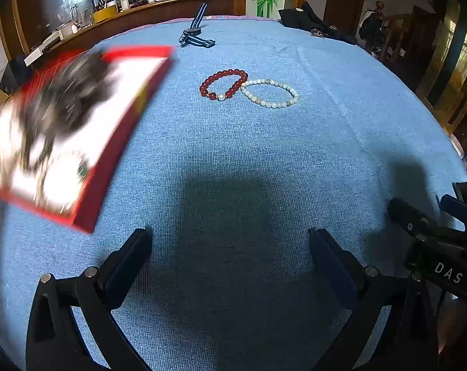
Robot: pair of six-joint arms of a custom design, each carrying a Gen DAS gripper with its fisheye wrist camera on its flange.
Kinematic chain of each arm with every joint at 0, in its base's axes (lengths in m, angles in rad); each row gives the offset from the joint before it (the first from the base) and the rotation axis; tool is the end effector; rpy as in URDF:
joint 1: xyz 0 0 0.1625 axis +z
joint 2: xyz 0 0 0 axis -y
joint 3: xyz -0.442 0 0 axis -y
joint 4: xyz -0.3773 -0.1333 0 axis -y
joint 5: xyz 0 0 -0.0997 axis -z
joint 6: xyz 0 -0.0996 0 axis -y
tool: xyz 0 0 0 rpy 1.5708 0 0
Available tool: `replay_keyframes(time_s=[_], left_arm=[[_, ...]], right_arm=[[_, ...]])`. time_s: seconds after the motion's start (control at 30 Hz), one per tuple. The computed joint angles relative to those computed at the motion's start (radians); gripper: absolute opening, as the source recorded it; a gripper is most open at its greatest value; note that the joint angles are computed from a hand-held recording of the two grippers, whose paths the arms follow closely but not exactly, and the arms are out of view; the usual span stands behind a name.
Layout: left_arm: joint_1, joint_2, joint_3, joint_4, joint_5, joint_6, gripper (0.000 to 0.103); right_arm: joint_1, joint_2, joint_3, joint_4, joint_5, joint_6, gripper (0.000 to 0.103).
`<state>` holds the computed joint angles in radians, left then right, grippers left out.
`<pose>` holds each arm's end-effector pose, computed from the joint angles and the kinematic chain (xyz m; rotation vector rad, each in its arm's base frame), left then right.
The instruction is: Organize jewelry
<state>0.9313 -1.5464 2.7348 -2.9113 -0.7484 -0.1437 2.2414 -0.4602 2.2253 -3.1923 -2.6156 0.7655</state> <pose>0.0101 -0.3320 0.2024 0.5066 2.3236 -0.5630 0.2947 -0.2956 -0.0752 -0.0132 -2.1727 0.7048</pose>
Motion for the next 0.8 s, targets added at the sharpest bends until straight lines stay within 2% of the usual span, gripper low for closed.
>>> replay_keyframes(time_s=[0.4, 0.8], left_arm=[[0.002, 0.0, 0.0, -0.002, -0.003, 0.001, 0.103], [0.014, 0.016, -0.002, -0.029, -0.004, 0.019, 0.103]], right_arm=[[0.008, 0.012, -0.019, 0.011, -0.007, -0.002, 0.101], [-0.014, 0.022, -0.018, -0.051, -0.008, -0.026, 0.101]])
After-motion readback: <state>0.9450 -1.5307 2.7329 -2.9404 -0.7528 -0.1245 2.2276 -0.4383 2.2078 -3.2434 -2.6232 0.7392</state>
